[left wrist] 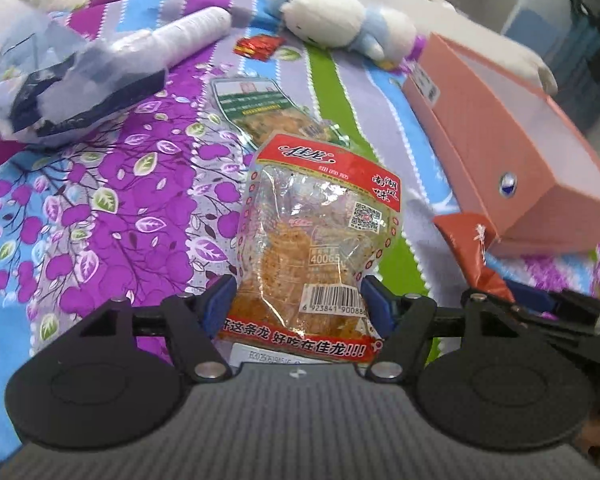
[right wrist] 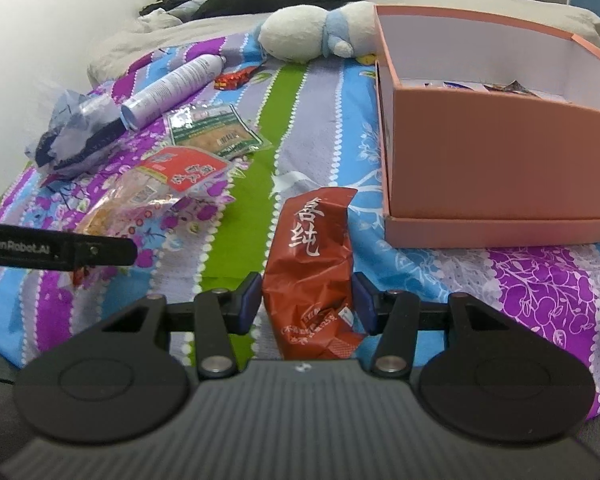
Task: Organize snacks
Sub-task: 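Carry both held packets up and over the open pink box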
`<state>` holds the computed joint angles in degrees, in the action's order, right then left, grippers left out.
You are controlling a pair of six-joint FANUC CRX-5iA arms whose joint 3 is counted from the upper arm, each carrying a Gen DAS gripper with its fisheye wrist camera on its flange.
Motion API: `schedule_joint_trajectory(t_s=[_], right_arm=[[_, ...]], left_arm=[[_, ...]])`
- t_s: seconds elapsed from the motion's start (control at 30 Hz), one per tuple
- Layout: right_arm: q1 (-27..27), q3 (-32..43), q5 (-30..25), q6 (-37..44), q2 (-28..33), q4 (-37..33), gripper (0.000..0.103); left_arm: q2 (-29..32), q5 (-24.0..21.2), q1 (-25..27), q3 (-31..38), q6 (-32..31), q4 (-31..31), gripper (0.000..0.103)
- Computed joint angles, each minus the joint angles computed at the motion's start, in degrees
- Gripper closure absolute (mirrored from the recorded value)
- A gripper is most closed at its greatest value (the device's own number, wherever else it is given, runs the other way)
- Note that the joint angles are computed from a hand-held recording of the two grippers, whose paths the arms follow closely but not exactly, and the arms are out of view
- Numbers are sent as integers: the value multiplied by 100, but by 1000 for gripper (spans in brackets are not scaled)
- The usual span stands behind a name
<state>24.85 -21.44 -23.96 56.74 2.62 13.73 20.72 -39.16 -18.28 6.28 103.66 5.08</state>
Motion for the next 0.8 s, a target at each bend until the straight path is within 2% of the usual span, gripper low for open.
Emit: schedule_joint_trajectory(t_s=[0.2,0.57,0.67,0.8], right_arm=[[48,16,48,-45,-193,122,51],[-97,127,393,-448,-460,848,51],[-211,132,552,-714,-490,1248,51],[-449,30,855,-1489,-509,2139,51]], left_arm=[[-151,65,-66,119,367,-145,30],[-49,134,-137,783,468,-68,29],[55,207,-193,1020,438,-30,29],[204,343,-253,1318,221,205,29]])
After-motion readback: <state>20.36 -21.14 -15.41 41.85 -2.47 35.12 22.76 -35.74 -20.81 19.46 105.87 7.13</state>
